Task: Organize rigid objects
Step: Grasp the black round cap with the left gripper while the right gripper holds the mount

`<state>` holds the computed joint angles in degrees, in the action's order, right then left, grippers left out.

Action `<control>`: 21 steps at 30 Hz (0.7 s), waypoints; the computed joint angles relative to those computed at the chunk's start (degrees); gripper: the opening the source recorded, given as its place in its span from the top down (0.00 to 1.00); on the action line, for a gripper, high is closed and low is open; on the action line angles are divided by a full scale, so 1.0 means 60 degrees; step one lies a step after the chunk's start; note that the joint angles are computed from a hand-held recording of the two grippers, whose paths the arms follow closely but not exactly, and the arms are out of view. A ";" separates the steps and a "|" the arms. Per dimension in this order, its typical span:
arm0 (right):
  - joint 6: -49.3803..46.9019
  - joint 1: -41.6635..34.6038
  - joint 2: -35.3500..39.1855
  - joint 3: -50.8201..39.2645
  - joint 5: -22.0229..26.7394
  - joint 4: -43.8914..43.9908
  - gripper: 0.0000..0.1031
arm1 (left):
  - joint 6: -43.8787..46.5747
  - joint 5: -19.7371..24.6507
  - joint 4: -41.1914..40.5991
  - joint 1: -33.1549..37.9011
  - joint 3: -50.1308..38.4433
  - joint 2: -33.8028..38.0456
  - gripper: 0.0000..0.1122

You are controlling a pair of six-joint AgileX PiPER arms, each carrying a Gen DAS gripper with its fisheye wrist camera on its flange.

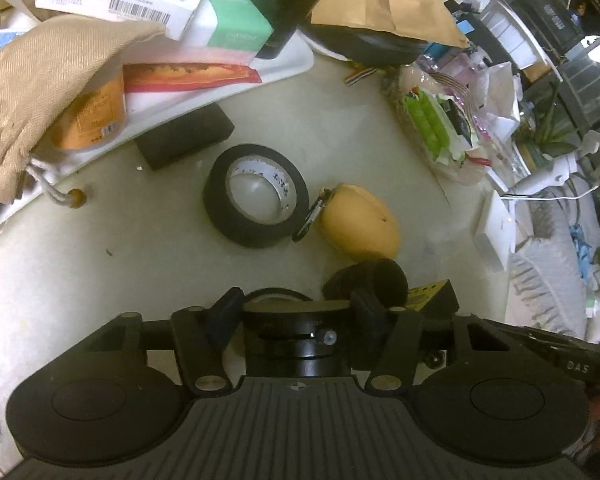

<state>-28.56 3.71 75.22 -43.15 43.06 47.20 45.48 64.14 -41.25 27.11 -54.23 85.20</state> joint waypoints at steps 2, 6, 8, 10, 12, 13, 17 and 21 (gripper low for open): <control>-0.0046 -0.0024 -0.0027 0.0005 0.0008 0.0060 0.56 | 0.0114 0.0048 0.0047 -0.0013 0.0075 -0.0148 0.49; -0.0113 0.0003 -0.0114 0.0021 -0.0035 0.0160 0.56 | 0.0255 -0.0057 0.0148 -0.0106 0.0248 -0.0620 0.49; -0.0096 0.0003 -0.0188 0.0043 -0.0058 0.0189 0.56 | 0.0359 -0.0102 0.0124 -0.0094 0.0334 -0.0885 0.49; -0.0122 -0.0072 -0.0289 0.0105 -0.0007 0.0280 0.56 | 0.0466 -0.0250 0.0078 -0.0095 0.0498 -0.1173 0.49; -0.0197 -0.0137 -0.0387 0.0178 0.0082 0.0409 0.56 | 0.0562 -0.0388 0.0013 -0.0090 0.0676 -0.1450 0.49; -0.0201 -0.0145 -0.0438 0.0198 0.0120 0.0416 0.56 | 0.0581 -0.0419 -0.0007 -0.0090 0.0736 -0.1574 0.49; -0.0159 -0.0116 -0.0723 0.0319 0.0131 0.0371 0.56 | 0.0876 -0.0182 -0.0227 0.0132 0.0925 -0.2049 0.49; 0.0175 -0.0040 -0.1213 0.0283 0.0213 0.0182 0.56 | 0.0915 -0.0146 -0.0075 0.0159 0.1089 -0.2722 0.49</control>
<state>-27.51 3.47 67.94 -41.45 44.34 48.28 50.97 63.26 -41.69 28.07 -47.70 68.86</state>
